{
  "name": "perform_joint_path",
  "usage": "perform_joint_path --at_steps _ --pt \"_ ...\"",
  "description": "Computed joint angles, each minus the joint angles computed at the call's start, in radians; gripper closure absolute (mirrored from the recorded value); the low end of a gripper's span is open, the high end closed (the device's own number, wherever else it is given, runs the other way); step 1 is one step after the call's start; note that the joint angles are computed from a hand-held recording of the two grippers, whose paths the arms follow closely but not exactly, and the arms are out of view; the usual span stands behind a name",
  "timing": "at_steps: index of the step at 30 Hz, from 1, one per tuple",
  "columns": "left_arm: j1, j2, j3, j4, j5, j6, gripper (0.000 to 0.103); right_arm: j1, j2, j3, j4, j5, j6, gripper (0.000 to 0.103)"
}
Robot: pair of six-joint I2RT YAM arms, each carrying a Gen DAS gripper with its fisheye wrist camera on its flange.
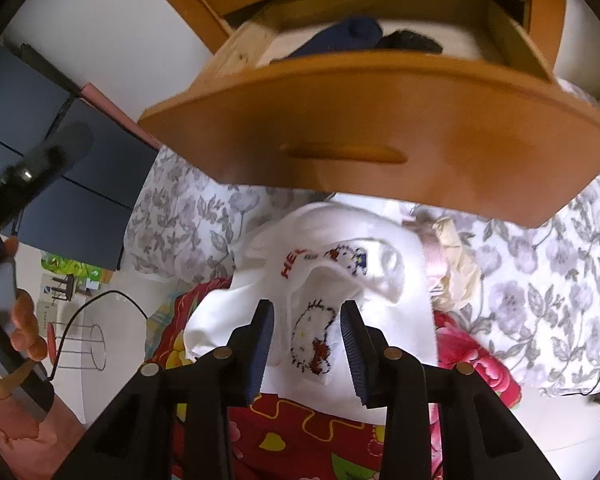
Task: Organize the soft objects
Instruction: 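Lower the sock onto the bed and open the right tool, then withdraw the open right tool up from the bed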
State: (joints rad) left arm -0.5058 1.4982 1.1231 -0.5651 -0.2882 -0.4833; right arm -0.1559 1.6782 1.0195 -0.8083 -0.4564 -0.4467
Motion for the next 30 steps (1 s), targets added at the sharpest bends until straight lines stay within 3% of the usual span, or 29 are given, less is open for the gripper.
perform_joint_path --at_steps 9,15,21,23,30 --pt "0.012 0.006 -0.007 0.017 0.006 0.012 0.001 -0.079 -0.12 0.069 0.027 0.026 0.029 0.059" --pt "0.03 0.026 0.001 0.026 0.02 0.03 0.001 -0.126 -0.153 0.118 0.086 0.071 0.077 0.05" --pt "0.05 0.059 0.017 0.039 0.041 0.05 0.001 -0.143 -0.137 0.152 0.108 0.08 0.108 0.034" --pt "0.054 0.068 0.021 0.042 0.045 0.054 0.001 -0.147 -0.127 0.158 0.118 0.082 0.113 0.024" --pt "0.071 0.078 0.014 0.068 0.054 0.056 0.001 -0.141 -0.11 0.164 0.158 0.097 0.133 0.012"
